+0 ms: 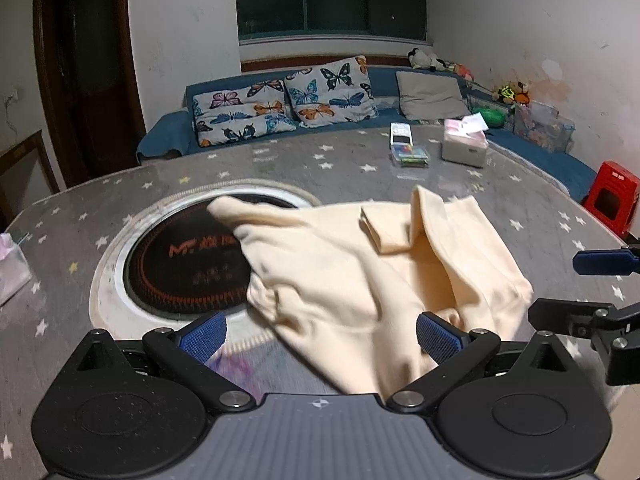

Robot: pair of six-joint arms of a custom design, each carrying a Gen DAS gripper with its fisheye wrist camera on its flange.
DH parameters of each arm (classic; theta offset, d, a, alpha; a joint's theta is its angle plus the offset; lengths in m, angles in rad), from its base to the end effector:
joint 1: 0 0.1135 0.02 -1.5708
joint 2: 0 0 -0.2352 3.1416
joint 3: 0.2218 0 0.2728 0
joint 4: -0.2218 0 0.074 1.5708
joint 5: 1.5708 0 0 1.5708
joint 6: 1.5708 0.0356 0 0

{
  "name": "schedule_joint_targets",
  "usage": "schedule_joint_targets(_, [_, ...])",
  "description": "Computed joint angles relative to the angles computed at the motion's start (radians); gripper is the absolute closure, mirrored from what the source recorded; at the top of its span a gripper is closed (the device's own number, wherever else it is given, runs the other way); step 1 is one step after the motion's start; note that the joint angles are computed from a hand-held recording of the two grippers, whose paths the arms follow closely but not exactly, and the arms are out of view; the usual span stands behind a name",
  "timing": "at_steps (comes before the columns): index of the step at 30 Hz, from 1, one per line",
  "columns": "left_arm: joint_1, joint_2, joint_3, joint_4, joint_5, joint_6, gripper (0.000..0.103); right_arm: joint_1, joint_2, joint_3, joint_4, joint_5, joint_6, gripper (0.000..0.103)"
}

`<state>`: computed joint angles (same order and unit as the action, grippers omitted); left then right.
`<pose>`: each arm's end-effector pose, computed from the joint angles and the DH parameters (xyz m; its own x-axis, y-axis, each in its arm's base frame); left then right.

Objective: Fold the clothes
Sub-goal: 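Grasp the sweatshirt edge with the left gripper while the right gripper grasps another edge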

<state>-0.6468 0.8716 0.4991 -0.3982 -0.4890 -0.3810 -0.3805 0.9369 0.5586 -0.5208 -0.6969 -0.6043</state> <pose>0.1808 -0.1156 0.1791 -0.6139 0.0522 -0.7877 0.0375 0.9986 0.0370 0.2064 -0.0580 0.1812 -0.5492 -0.2496 -0.7976 -0.4838 0.8732 0.0598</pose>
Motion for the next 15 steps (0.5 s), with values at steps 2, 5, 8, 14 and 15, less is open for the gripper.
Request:
schedule_joint_targets(2, [0.036, 0.038, 0.02, 0.037, 0.024, 0.026, 0.001, 0.032, 0.051, 0.029, 0.044, 0.021, 0.025, 0.022])
schedule_joint_targets(5, [0.09, 0.108, 0.062, 0.083, 0.06, 0.061, 0.001, 0.077, 0.141, 0.085, 0.095, 0.045, 0.061, 0.028])
schedule_joint_targets(8, [0.146, 0.179, 0.1, 0.137, 0.094, 0.098, 0.006, 0.121, 0.246, 0.159, 0.14, 0.064, 0.102, 0.031])
schedule_joint_targets(14, [0.273, 0.366, 0.209, 0.21, 0.191, 0.138, 0.022, 0.205, 0.438, 0.301, 0.222, 0.122, 0.171, 0.037])
schedule_joint_targets(15, [0.291, 0.398, 0.229, 0.22, 0.203, 0.145, 0.024, 0.222, 0.481, 0.332, 0.236, 0.137, 0.18, 0.037])
